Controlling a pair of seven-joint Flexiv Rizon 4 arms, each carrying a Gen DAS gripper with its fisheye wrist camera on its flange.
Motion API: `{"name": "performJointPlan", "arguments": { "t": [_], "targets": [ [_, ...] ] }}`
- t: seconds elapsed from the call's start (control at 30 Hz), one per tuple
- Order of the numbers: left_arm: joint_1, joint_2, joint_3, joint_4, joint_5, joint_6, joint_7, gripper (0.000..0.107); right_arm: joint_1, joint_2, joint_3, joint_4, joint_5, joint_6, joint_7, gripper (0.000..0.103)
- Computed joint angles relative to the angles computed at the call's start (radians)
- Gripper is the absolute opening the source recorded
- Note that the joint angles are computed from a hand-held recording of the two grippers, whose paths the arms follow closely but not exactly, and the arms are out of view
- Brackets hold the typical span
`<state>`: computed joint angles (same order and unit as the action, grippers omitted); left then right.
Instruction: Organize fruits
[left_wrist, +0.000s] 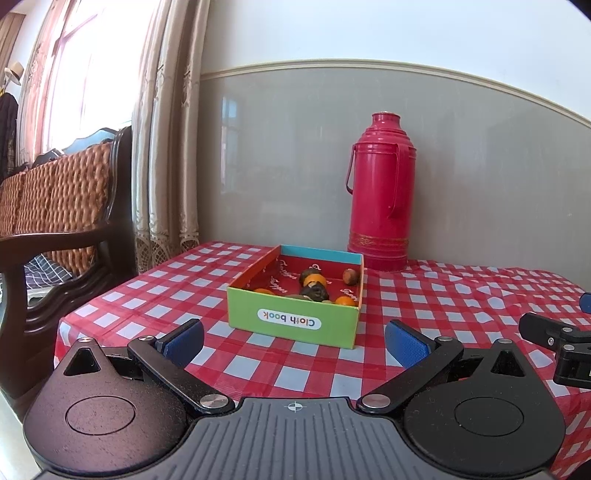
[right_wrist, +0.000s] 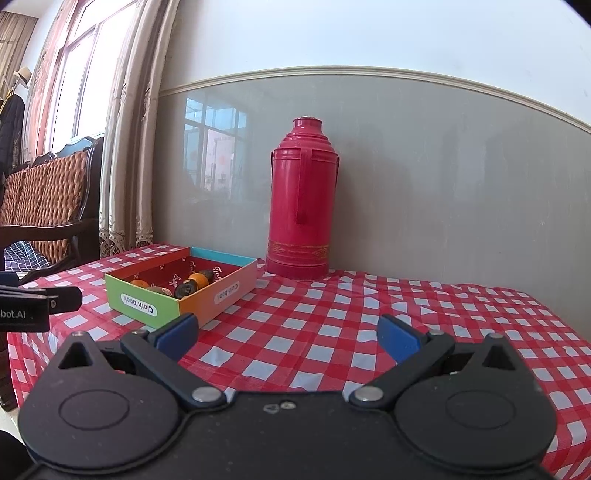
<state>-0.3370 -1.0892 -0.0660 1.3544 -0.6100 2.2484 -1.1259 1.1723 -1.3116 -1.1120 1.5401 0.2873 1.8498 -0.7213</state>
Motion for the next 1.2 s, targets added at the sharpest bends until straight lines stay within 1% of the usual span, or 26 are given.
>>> {"name": "performJointPlan", "arguments": {
  "t": [1.2],
  "targets": [
    [0.0,-0.003,0.001,-0.009,0.002,-0.002,0.006,0.103,0.001,0.006,0.003,-0.002,-0.003,-0.001,-0.007,0.098]
  ]
}}
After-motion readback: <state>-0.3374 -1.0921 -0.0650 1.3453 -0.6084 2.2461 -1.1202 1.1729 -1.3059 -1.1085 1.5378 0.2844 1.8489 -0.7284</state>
